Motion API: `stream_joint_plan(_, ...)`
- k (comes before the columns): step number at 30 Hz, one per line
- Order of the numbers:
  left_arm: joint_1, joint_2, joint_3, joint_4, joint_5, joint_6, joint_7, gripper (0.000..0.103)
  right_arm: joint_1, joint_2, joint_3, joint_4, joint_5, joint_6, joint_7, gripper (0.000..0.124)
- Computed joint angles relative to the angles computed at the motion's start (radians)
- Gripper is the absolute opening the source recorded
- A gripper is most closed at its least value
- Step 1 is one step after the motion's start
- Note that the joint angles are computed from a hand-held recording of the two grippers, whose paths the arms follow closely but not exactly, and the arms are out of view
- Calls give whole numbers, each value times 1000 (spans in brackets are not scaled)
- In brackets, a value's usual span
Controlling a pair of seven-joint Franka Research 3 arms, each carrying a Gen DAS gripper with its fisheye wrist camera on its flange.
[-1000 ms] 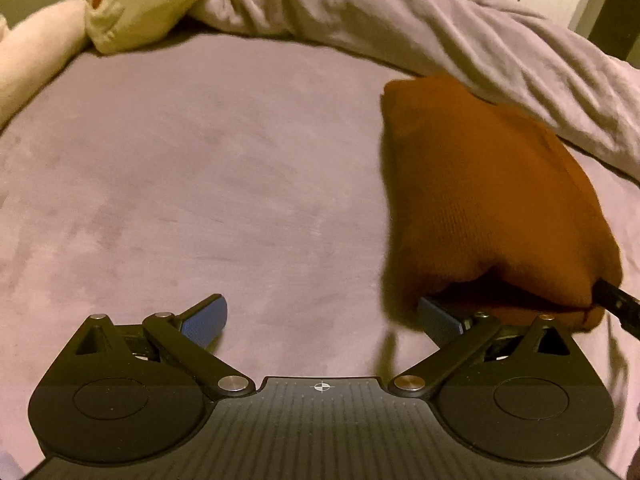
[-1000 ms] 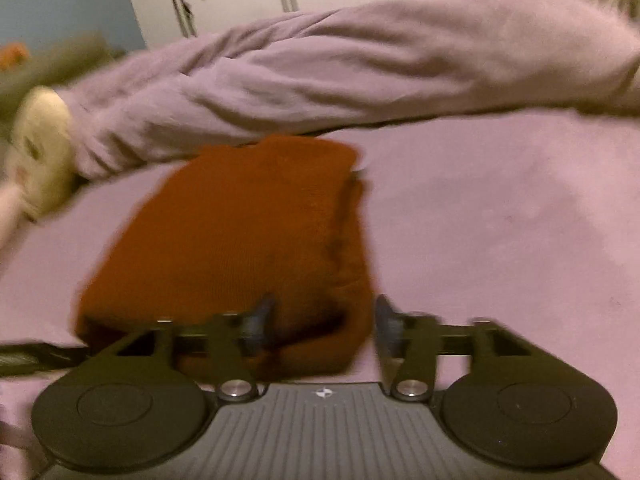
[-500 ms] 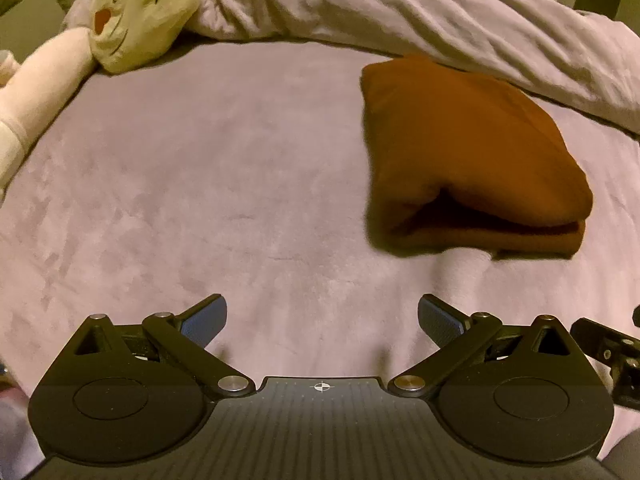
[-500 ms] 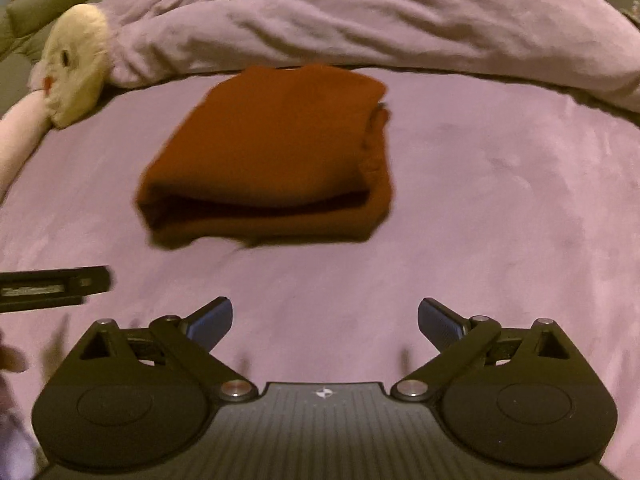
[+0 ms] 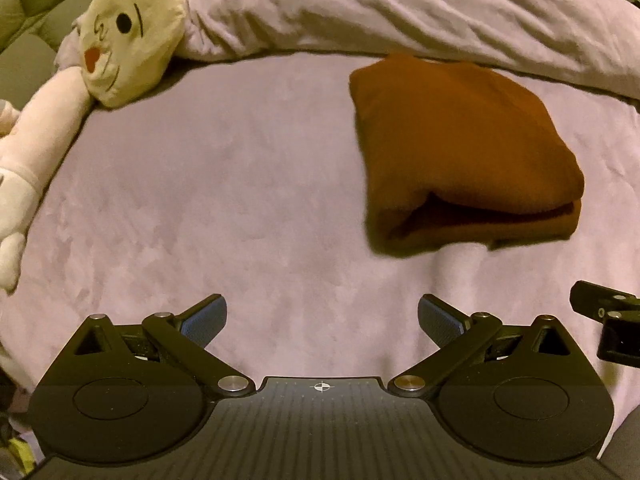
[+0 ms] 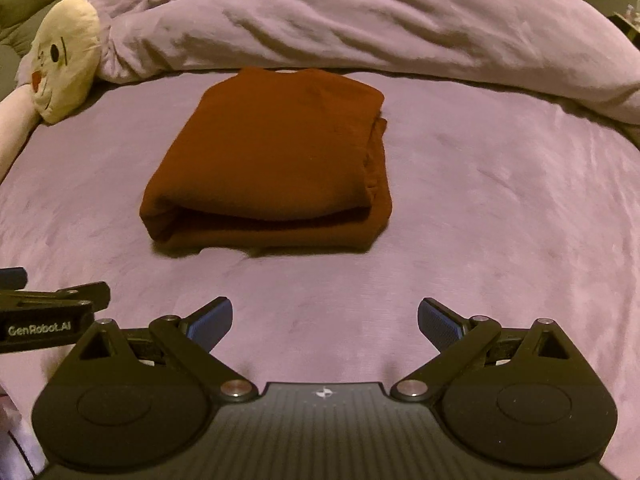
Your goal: Fold small clothes
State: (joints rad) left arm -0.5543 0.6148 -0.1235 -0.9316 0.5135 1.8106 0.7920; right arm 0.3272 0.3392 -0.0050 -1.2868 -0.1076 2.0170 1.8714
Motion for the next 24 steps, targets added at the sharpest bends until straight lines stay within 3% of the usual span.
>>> stream_joint_plan(5, 12, -35, -7, -49, -6, 33, -20, 103, 7, 16, 1, 31, -4, -11, -1, 99)
stream_joint_plan(24, 6, -47, -13, -56, 19, 28, 6, 103, 15, 11, -2, 44, -5, -13, 25, 99)
